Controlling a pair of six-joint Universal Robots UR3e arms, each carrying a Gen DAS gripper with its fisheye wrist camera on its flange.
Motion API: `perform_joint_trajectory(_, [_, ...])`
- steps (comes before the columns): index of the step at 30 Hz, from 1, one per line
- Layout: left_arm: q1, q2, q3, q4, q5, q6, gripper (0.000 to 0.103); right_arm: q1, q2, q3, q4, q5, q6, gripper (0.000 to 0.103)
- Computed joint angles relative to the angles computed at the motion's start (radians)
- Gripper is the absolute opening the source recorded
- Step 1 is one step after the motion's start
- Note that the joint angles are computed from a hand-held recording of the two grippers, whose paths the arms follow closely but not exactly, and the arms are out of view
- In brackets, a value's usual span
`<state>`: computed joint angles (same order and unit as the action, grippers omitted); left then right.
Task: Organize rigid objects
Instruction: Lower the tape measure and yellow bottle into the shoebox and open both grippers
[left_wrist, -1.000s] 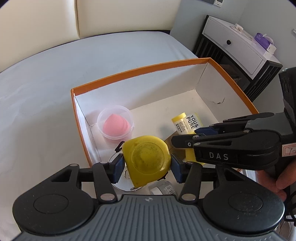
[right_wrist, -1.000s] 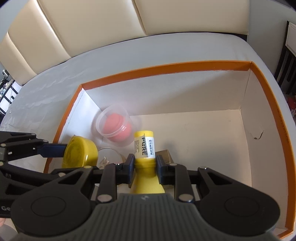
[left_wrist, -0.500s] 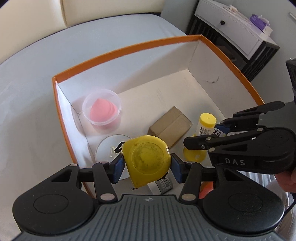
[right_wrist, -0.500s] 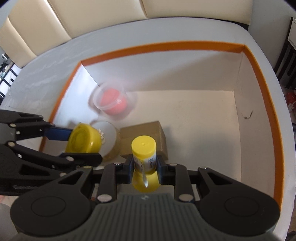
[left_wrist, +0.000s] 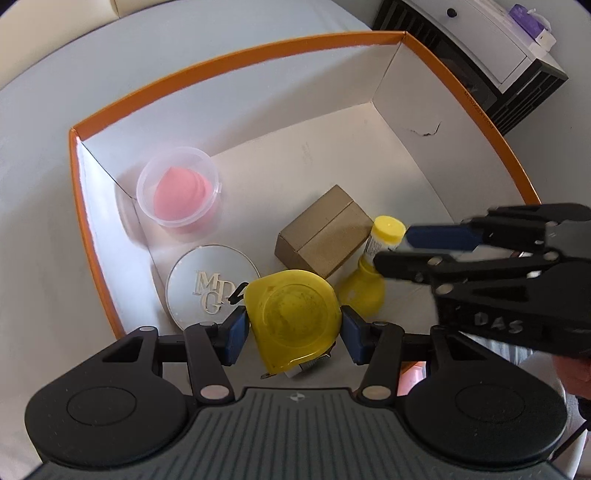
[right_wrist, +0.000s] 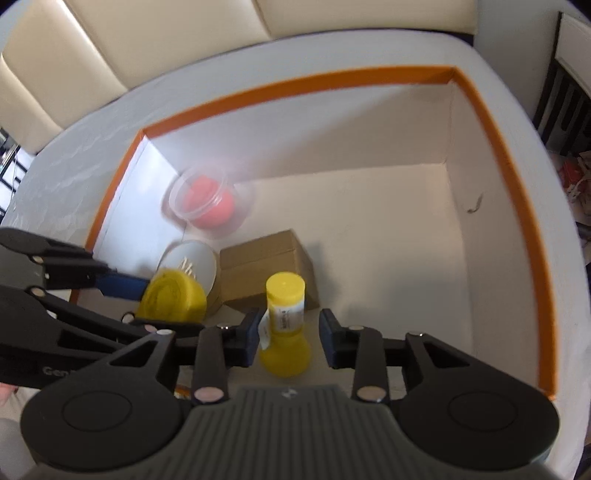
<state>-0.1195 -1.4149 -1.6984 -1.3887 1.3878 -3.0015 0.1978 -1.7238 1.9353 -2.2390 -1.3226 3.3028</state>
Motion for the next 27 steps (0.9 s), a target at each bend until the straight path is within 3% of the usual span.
perform_joint_trajectory(13, [-0.005, -0.117, 0.098, -0.097, -0.047, -0.041, 0.060, -0.046, -0.065, 0.060, -0.044, 0.016, -0.004, 0.039])
perform_joint_trajectory(27, [0.011, -0.105, 0.099, -0.110, -0.054, -0.062, 0.063, -0.058, -0.084, 0.081, -0.050, 0.015, -0.003, 0.039])
